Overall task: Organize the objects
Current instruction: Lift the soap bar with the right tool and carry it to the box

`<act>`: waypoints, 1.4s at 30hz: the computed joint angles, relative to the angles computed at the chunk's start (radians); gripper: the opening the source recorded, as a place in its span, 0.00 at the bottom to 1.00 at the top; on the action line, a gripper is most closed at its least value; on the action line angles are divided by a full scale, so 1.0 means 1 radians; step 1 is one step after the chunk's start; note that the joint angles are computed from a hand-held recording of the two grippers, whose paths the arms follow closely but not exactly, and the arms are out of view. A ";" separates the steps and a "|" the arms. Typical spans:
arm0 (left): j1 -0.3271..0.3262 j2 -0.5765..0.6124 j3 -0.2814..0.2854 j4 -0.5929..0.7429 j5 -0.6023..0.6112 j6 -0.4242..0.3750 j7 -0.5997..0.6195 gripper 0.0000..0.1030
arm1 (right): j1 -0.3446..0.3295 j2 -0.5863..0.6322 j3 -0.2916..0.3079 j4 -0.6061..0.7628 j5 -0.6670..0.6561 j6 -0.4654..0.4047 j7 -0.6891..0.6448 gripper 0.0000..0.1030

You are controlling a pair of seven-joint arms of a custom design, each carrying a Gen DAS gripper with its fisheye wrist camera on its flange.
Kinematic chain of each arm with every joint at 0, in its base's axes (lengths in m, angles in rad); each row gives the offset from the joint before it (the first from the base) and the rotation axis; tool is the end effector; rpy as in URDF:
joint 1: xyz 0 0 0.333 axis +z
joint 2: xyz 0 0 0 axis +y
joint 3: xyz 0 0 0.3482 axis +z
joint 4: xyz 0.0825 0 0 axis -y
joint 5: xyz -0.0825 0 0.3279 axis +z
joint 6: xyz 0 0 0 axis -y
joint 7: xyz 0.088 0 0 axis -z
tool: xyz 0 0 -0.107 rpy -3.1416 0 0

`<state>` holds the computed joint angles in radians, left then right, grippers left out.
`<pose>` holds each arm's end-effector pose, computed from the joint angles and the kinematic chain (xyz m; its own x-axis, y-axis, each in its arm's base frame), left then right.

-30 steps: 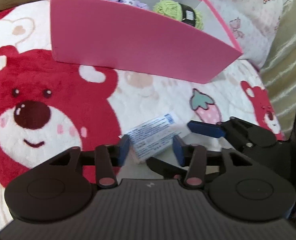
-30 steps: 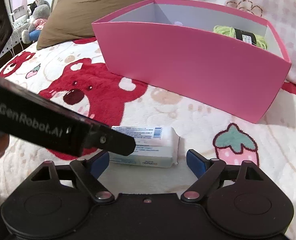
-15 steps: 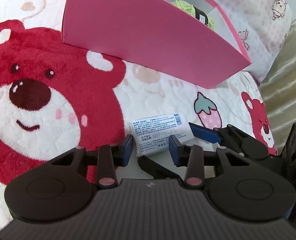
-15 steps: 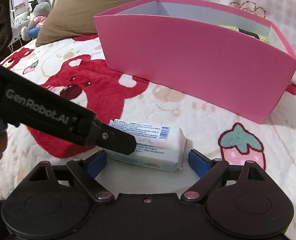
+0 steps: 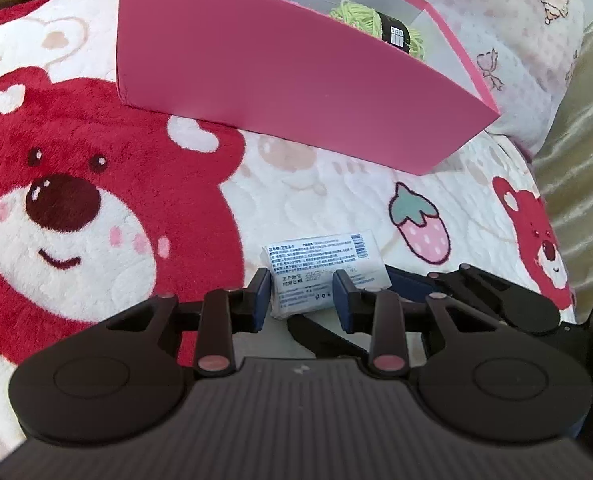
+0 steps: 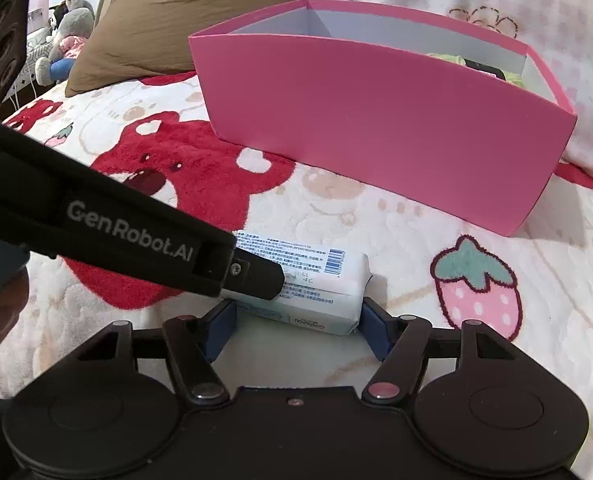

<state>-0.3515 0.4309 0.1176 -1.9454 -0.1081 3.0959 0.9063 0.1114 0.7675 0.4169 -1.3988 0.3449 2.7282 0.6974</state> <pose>0.6253 -0.1509 0.4148 0.3270 -0.8423 0.4285 -0.6867 -0.5233 -0.5046 0.6945 0.2765 0.3923 0.8057 -0.5916 -0.0287 -0.4486 -0.5778 -0.6818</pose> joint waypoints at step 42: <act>0.267 -0.342 -0.298 -0.048 -0.330 -0.254 0.478 0.34 | 0.070 -0.399 -0.107 -0.244 0.050 -0.045 0.117 0.79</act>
<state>-0.0848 0.0894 -0.1809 -1.9937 -0.4377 2.8424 1.3841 0.1817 0.3689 0.3100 -1.6431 0.3950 2.6830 0.8149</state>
